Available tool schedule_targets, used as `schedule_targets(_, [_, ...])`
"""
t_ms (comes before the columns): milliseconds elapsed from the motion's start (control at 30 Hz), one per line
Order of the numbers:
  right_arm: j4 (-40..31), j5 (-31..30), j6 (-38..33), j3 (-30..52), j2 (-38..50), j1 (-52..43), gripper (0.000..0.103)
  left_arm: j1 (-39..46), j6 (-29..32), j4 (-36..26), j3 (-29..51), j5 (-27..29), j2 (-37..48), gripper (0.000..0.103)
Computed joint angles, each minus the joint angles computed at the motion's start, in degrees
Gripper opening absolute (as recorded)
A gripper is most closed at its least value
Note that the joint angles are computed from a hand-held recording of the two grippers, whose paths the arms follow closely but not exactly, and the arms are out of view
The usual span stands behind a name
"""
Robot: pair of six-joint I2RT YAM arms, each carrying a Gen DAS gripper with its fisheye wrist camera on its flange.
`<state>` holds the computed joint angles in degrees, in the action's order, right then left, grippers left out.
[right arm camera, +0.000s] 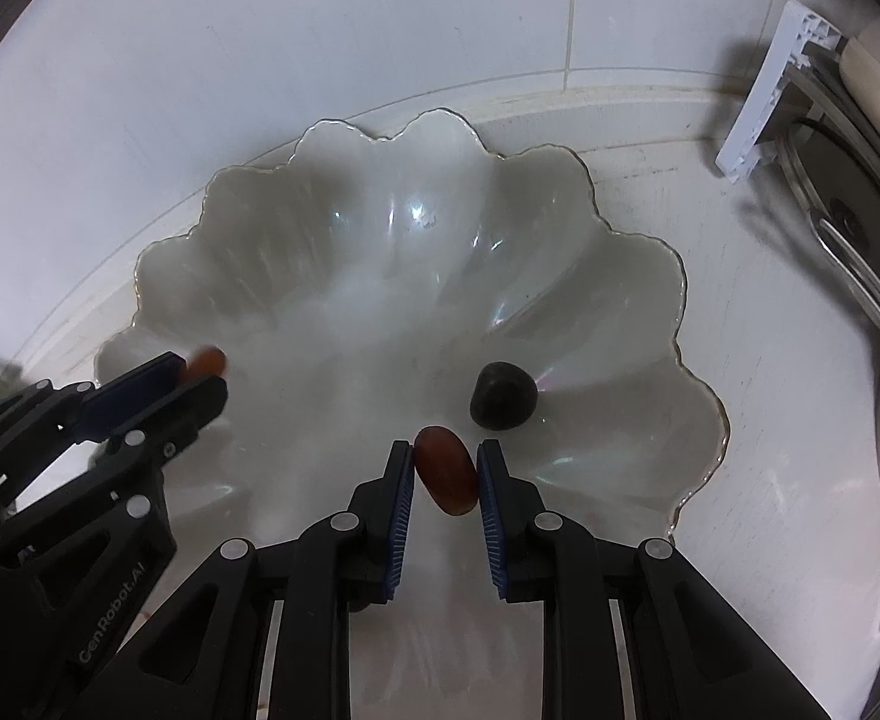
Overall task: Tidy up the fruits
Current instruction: 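Lower the date into the bowl and open the right gripper, then withdraw the open right tool from the bowl back toward the loose fruits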
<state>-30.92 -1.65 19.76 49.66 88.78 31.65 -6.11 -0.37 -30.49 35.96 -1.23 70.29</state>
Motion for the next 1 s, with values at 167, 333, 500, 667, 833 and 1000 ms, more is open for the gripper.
schedule_targets(167, [-0.99, -0.21, -0.78, 0.33, -0.73, -0.80, 0.030, -0.39, -0.36, -1.50, 0.22, -0.83, -2.75, 0.040])
schedule_targets(333, [-2.00, 3.17, -0.99, -0.41, -3.71, 0.80, 0.047, -0.41, -0.36, -4.34, 0.42, -2.18, -6.56, 0.045])
schedule_targets(500, [-3.64, 4.96, -0.83, -2.67, -10.33, 1.58, 0.047, 1.52, 0.61, -8.28, 0.55, -1.96, -12.50, 0.049])
schedule_targets(667, [-5.85, 7.39, -0.07, -4.04, -16.13, 3.71, 0.047, 2.23, 0.92, -12.78, 0.71, -2.62, -20.01, 0.051])
schedule_targets(833, [-8.62, 10.66, 2.36, -4.74, -22.51, 6.99, 0.047, 1.09, -0.13, -16.84, 1.21, -4.08, -26.76, 0.051])
schedule_targets(1000, [-12.30, 14.40, 5.33, -3.97, -28.28, 11.12, 0.047, -1.00, -1.37, -22.57, 3.67, -5.68, -33.91, 0.051])
